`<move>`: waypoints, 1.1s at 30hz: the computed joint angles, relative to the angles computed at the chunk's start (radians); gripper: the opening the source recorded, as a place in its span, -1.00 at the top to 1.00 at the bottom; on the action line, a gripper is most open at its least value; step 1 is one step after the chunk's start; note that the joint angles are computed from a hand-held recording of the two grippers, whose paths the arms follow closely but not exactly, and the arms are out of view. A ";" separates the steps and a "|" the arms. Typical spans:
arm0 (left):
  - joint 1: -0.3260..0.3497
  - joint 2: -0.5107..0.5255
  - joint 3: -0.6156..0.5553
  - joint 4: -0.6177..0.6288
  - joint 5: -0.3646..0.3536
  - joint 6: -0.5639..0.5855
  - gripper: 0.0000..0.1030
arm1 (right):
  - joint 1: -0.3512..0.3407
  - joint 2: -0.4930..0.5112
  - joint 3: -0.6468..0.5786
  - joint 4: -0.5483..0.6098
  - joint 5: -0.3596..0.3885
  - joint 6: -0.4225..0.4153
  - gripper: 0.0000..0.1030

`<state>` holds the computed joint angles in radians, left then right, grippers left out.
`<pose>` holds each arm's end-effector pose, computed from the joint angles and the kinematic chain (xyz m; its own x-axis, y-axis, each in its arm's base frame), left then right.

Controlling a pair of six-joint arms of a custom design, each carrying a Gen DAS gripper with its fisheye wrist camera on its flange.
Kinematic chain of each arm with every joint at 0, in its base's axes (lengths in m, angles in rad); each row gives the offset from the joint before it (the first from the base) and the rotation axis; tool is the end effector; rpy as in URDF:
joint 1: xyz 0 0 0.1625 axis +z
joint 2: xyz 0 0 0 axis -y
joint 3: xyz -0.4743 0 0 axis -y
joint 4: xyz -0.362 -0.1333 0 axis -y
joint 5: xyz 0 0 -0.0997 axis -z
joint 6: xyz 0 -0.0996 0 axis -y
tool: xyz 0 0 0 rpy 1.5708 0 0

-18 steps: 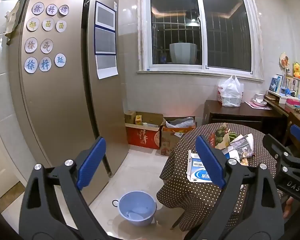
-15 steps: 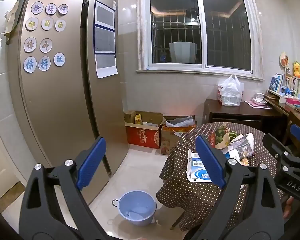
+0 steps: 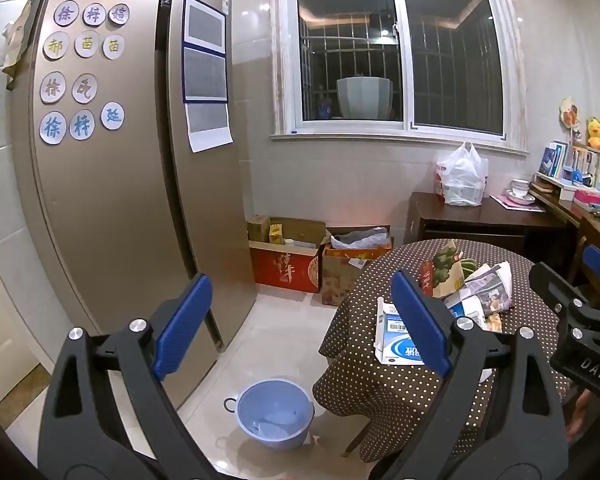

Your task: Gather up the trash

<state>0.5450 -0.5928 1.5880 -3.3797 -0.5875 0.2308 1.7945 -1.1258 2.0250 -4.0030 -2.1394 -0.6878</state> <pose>-0.4857 -0.5473 0.1584 -0.6490 0.2376 -0.7228 0.7558 0.3099 -0.5768 0.1924 -0.4865 0.4037 -0.7218 0.2376 0.6501 -0.6039 0.2429 -0.7592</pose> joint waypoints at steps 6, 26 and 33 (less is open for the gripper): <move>0.003 0.009 -0.014 0.017 0.002 -0.005 -0.73 | -0.006 -0.001 -0.005 0.009 0.007 0.007 -0.91; 0.008 0.004 -0.029 0.056 0.000 -0.014 -0.73 | -0.014 -0.001 -0.010 0.025 0.016 0.017 -0.92; 0.008 0.004 -0.029 0.058 0.000 -0.016 -0.73 | -0.018 0.001 -0.011 0.027 0.018 0.020 -0.92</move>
<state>0.5527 -0.5888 1.5593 -3.3216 -0.5871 0.2149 1.7762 -1.1250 2.0142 -3.9755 -2.1217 -0.6678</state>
